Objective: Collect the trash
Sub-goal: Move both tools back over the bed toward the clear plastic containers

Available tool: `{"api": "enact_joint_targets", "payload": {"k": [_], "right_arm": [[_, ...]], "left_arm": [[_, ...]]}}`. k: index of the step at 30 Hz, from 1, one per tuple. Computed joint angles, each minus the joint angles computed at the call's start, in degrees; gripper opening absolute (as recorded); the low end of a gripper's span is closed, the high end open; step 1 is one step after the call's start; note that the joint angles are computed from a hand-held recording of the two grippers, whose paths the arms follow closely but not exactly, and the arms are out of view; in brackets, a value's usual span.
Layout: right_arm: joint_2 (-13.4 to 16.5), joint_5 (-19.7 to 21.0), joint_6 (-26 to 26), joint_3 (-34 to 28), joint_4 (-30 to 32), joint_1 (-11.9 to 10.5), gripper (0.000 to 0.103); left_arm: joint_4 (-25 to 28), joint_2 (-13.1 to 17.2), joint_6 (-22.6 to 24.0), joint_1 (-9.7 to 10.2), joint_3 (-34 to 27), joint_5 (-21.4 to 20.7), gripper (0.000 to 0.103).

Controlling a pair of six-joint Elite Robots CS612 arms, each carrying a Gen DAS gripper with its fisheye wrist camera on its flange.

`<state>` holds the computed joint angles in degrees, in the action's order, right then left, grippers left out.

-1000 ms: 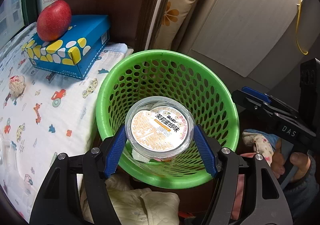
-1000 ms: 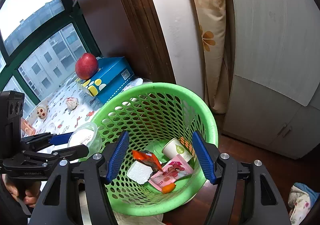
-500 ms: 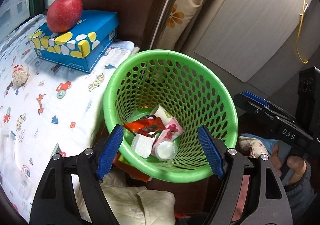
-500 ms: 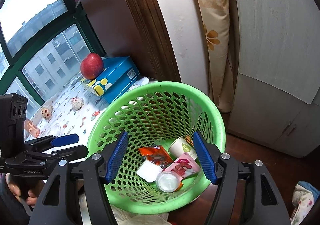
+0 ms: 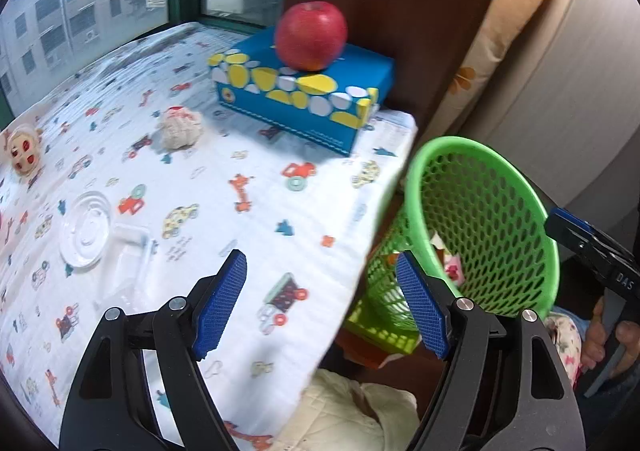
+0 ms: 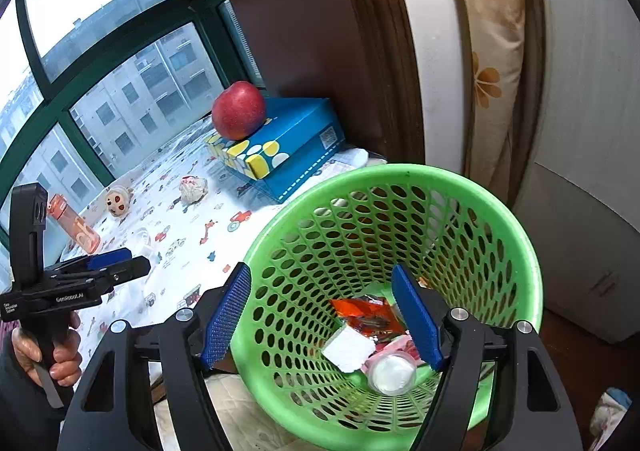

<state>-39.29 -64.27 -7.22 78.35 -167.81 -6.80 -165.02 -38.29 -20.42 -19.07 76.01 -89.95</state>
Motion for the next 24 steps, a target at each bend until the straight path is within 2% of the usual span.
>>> {"api": "enact_joint_targets", "payload": {"k": [5,12,18,24], "right_arm": [[0.7,1.0,-1.7,-1.7,1.8,1.5,0.07],[1.8,2.2,-3.3,-3.9,3.9,3.3,0.071],[2.5,3.1,-5.2,-5.3,6.1,4.5,0.071],[2.7,3.6,-6.3,-5.5,7.2,5.0,0.071]], "left_arm": [[-0.1,-0.7,-3.8,2.24,1.8,4.3,0.076],[-0.9,-1.9,-9.4,4.97,5.3,6.3,0.076],[0.1,-2.1,-14.6,5.41,7.7,5.2,0.076],[3.1,-1.1,-21.4,5.18,6.9,3.8,0.076]]}}
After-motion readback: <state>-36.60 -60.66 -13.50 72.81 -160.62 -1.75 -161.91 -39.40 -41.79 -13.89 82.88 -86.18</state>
